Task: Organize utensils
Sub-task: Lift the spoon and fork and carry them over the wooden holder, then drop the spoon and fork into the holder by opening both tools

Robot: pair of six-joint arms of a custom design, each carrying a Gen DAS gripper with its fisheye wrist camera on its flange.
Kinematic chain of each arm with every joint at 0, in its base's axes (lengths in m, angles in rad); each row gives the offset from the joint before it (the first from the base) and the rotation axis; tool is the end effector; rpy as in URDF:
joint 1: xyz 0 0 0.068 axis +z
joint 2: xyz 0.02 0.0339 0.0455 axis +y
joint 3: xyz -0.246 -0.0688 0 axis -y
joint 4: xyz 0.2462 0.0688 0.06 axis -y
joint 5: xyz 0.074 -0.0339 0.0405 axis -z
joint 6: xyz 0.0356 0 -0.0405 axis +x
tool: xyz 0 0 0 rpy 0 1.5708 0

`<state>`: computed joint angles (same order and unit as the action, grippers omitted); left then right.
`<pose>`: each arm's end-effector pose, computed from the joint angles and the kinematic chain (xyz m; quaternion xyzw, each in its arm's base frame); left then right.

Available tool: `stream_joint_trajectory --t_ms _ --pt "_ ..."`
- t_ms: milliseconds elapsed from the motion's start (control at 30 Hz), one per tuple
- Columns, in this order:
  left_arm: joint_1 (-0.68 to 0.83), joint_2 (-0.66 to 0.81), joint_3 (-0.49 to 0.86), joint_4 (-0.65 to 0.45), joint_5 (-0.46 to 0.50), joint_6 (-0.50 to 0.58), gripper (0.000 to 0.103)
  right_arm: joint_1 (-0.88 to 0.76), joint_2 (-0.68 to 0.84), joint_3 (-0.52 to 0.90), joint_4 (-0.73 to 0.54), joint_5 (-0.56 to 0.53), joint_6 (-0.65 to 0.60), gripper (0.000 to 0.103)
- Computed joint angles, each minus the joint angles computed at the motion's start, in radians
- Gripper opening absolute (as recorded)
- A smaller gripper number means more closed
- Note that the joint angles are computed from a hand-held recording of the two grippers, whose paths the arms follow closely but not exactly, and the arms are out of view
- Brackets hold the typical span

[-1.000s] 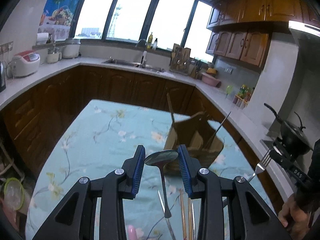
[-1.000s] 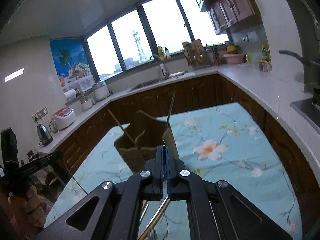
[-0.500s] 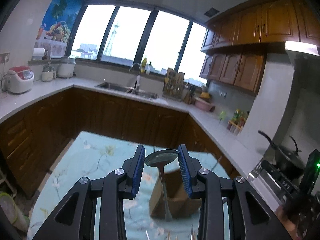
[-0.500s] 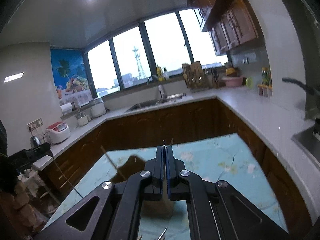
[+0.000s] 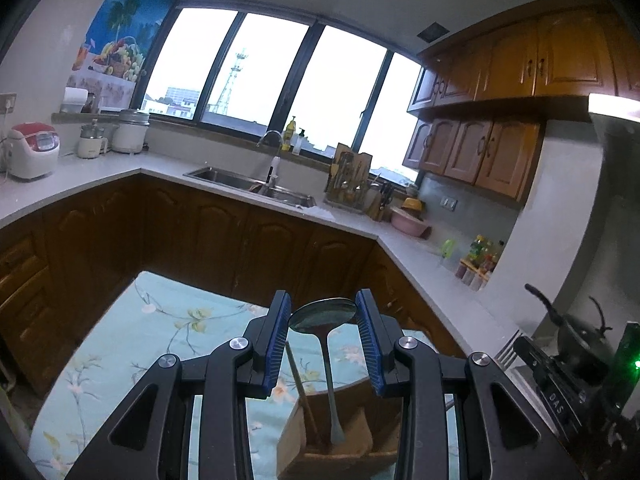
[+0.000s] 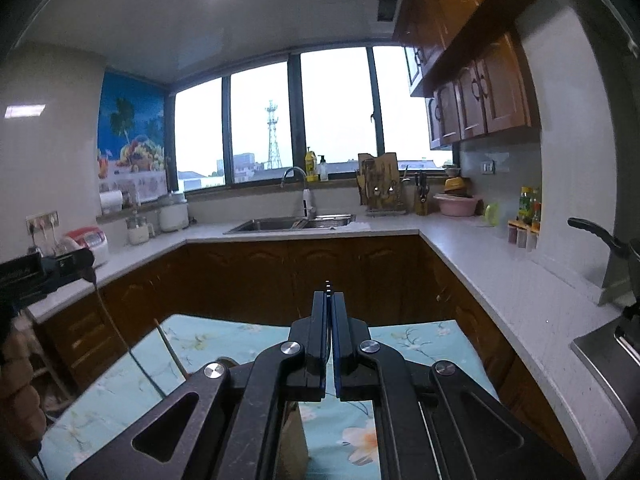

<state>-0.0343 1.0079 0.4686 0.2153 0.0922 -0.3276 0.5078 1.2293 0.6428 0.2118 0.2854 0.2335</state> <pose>0.2343 -0.0113 0.2118 -0.0919 0.8063 -0.1418 0.5669 0.2465 0.1257 0.2194 -0.0325 0.8213 0.0923 0.5620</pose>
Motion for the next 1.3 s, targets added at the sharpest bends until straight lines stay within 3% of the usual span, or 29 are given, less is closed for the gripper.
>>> stream_joint_trajectory --t_ms 133,433,833,1300 --pt "-0.030 0.159 -0.001 0.134 -0.041 -0.011 0.032 0.016 0.079 0.010 0.043 0.009 -0.013 0.002" --pt "-0.104 0.388 0.082 0.236 -0.129 -0.006 0.033 0.046 0.246 0.036 0.108 -0.005 -0.020 0.002" --pt "-0.141 0.499 0.229 0.116 -0.146 0.035 0.033 0.046 0.352 0.066 0.106 -0.073 -0.013 0.002" --pt "-0.103 0.491 0.227 0.099 -0.092 0.050 0.034 0.019 0.350 0.067 0.092 -0.140 0.015 0.003"
